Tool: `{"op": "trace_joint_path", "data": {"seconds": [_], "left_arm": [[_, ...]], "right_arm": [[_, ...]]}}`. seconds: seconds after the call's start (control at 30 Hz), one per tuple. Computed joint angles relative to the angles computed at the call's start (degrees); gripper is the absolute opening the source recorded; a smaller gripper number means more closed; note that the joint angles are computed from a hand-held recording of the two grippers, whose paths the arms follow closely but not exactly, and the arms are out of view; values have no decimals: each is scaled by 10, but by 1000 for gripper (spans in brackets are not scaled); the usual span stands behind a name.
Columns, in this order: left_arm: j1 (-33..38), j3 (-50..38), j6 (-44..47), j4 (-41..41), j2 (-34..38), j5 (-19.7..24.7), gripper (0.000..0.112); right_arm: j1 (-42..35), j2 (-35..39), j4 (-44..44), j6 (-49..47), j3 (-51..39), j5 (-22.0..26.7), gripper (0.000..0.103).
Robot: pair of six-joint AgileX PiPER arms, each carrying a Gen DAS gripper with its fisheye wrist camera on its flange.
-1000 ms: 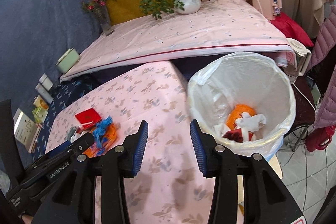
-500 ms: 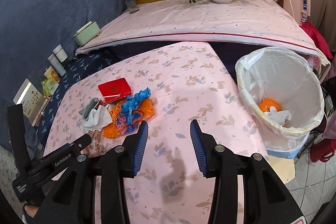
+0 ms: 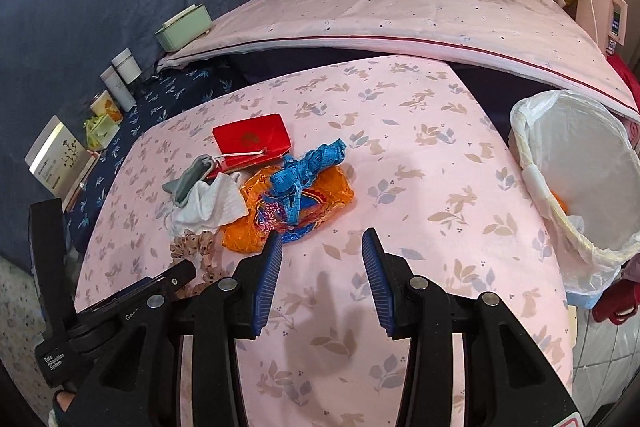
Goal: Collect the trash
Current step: 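Move both open tools back over the remaining trash on the table, then grasp the beige scrunchie with the left tool while the right tool grasps the blue plastic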
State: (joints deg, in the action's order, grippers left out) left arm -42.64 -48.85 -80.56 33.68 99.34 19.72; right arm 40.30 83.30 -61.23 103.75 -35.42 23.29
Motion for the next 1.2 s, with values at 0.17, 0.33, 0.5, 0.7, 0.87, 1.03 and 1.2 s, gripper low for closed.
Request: {"op": "trace_joint_path", "data": {"seconds": [0.17,0.33,0.5,0.7,0.87,1.03,1.2], "left_arm": [[9,-16,46,-29,18,-13,32],[18,-29,89,-59,12,-23,12],[18,-35,86,-41,-23,-19,12],[28,-72,134,-71,-29,-10,12],[33,-118,180,-108,-2,1,12],[28,-153,194,-115,20,16,12],[8,-167,178,-98,27,27,12]], "right_arm": [[-9,37,-6,-4,-29,-6,41],[-33,66,-13,-6,-53,-18,41],[-71,93,-22,-11,-80,-27,51],[-125,143,3,-44,-125,-62,54],[-139,195,39,-89,-165,-68,52],[-140,201,12,-63,-155,-78,27],[-132,158,-44,-9,-111,-80,21]]}}
